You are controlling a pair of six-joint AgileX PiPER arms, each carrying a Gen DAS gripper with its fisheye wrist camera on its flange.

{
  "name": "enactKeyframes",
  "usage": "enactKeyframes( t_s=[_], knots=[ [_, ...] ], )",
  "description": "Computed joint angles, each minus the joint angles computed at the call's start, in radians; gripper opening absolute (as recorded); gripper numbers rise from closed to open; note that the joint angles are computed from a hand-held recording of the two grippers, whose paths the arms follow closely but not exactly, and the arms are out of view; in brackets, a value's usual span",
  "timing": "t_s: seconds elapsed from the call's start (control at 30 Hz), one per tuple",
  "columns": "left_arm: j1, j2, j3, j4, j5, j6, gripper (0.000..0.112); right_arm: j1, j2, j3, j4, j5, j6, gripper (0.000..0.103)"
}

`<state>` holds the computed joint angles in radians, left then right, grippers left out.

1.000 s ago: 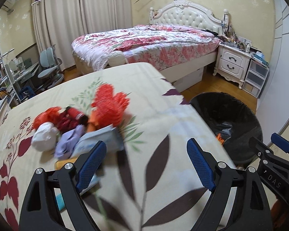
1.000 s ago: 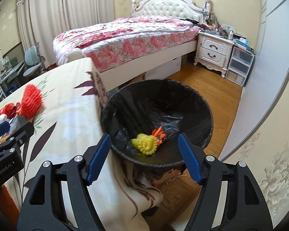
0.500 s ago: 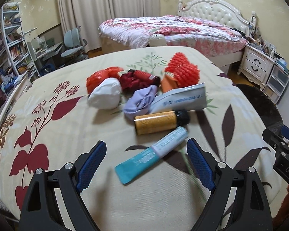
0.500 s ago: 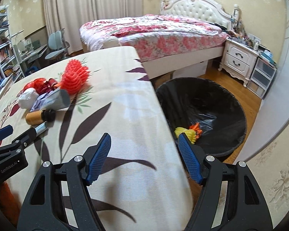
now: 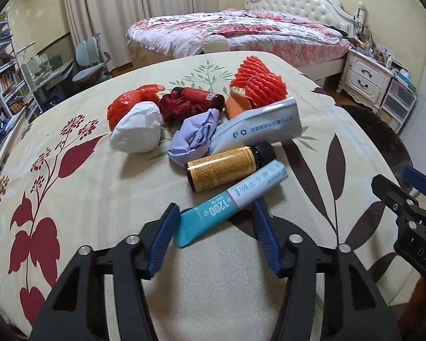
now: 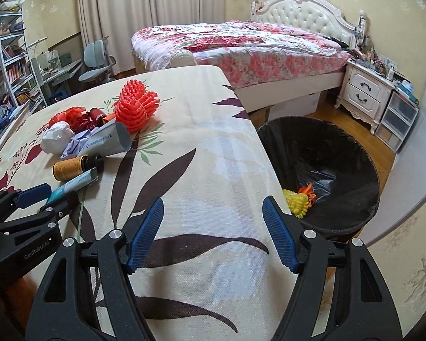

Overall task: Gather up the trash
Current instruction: 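Move both open tools back toward the remaining trash on the table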

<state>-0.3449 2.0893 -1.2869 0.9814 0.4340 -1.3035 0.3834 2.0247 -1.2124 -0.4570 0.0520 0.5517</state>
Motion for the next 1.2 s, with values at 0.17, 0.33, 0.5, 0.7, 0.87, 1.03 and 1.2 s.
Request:
enactKeyframes(
  t_s=[0.17,0.33,0.5,0.7,0.87,1.03,1.2],
  knots=[
    [-0.018,-0.002,0.010,0.072,0.004,-0.042,0.029,0.011,0.000,-0.001,-0.013,0.000,0.010,0.070],
    [-0.007,-0.037,0.064,0.123,-0.050,-0.092,0.006,0.014,-0.001,0.001,-0.015,-0.002,0.009,0.070],
    [0.016,-0.056,0.105,0.121,-0.091,-0.113,0.004,0.015,0.002,0.000,0.034,-0.001,-0.045,0.070],
    [0.013,-0.059,0.100,0.132,-0.084,-0.123,0.008,0.018,0.012,-0.012,0.009,0.006,-0.017,0.070],
    [0.010,-0.048,0.079,0.104,-0.071,-0.108,0.033,0.011,0.021,-0.041,0.204,0.017,-0.211,0.070],
    [0.004,-0.030,0.060,0.076,-0.028,-0.085,0.045,0.009,0.030,-0.059,0.324,0.024,-0.329,0.070],
    [0.016,-0.029,0.053,0.043,-0.018,-0.061,0.048,0.017,0.058,-0.114,0.395,0.053,-0.410,0.070]
  ],
)
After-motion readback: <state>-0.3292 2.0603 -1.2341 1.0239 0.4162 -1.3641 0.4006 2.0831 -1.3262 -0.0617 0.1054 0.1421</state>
